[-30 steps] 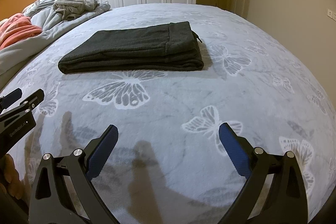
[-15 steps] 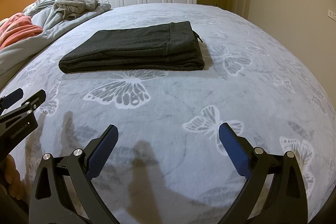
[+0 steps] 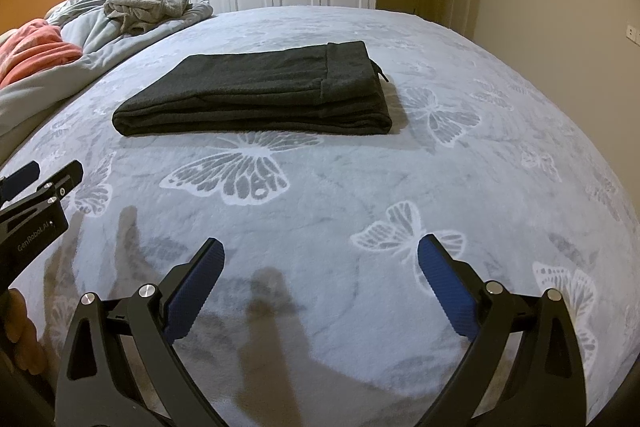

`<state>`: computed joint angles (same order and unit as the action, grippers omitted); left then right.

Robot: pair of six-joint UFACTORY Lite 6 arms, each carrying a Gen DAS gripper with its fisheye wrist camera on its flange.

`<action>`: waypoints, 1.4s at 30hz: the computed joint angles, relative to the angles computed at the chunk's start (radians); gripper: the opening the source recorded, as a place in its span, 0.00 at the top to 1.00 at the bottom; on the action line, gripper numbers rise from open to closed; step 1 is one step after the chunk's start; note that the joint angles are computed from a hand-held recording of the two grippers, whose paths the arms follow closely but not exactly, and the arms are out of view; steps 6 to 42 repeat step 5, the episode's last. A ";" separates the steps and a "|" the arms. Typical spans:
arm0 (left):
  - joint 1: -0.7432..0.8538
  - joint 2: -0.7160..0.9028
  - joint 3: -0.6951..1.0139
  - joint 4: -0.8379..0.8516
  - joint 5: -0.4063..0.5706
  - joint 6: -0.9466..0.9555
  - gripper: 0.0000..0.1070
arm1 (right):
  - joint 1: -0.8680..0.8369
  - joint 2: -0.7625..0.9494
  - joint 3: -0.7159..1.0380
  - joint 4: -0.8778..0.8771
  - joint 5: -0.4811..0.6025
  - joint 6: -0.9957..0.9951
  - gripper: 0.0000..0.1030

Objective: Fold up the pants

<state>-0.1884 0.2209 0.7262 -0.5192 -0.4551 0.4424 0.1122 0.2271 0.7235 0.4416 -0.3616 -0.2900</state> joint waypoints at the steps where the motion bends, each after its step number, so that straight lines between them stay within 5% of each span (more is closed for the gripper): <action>1: 0.003 0.004 0.004 0.010 0.008 -0.008 0.34 | -0.004 0.001 0.001 -0.009 0.001 0.006 0.07; 42: 0.004 0.012 0.011 -0.001 0.011 0.000 0.34 | -0.004 0.004 0.006 -0.002 0.003 -0.006 0.07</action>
